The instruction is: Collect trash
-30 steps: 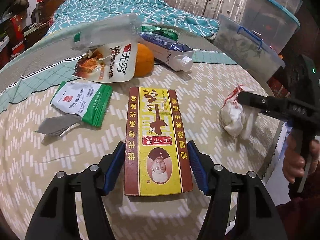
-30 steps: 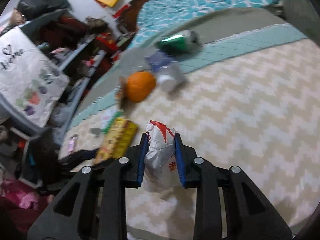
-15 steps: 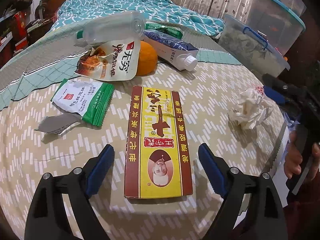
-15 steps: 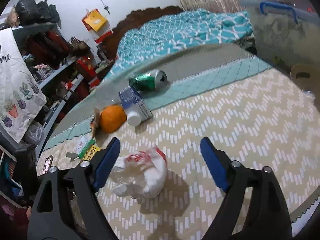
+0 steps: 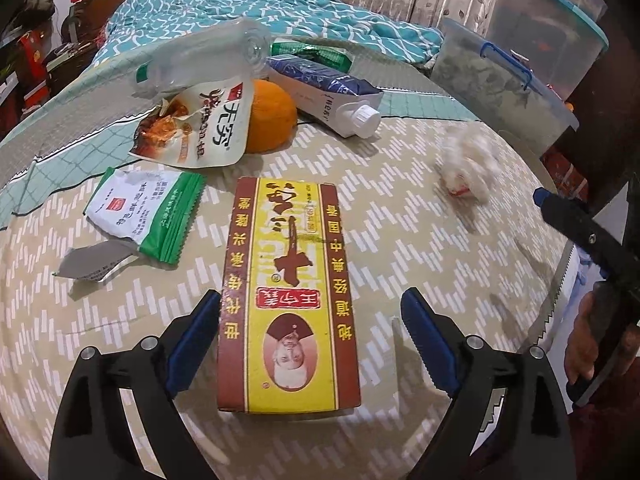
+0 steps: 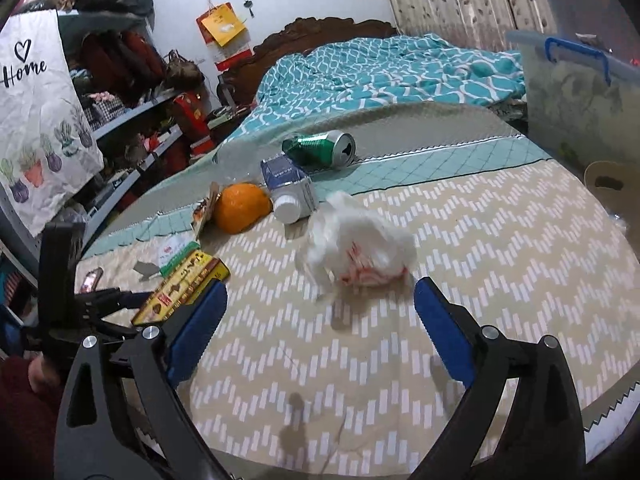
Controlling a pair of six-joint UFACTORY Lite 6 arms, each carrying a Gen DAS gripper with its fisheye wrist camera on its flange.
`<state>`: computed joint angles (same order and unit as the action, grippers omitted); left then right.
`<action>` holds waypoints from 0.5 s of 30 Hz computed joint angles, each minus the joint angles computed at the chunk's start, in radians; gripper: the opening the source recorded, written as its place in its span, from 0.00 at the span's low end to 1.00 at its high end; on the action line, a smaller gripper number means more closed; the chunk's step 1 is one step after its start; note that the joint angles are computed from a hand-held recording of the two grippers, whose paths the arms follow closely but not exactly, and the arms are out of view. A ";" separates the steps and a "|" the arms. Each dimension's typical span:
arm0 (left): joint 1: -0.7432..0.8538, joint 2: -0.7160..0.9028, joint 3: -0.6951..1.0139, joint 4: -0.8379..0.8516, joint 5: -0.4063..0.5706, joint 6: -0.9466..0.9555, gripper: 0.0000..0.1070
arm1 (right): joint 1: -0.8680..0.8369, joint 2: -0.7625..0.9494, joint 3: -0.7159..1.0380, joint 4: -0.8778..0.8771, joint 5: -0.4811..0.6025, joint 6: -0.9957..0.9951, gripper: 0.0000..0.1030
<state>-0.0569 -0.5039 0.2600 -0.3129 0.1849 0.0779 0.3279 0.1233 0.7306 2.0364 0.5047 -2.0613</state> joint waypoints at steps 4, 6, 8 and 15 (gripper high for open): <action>0.031 -0.041 -0.002 -0.113 0.035 0.124 0.82 | -0.030 0.003 0.002 -0.008 -0.001 0.001 0.91; 0.059 -0.062 -0.002 -0.212 0.057 0.229 0.84 | -0.043 0.006 0.005 -0.005 -0.007 -0.006 0.91; 0.076 -0.075 0.000 -0.256 0.071 0.278 0.84 | -0.059 0.020 0.016 -0.013 -0.008 -0.003 0.91; 0.081 0.001 0.009 -0.199 0.050 0.222 0.84 | -0.021 0.164 0.213 -0.175 -0.088 0.141 0.91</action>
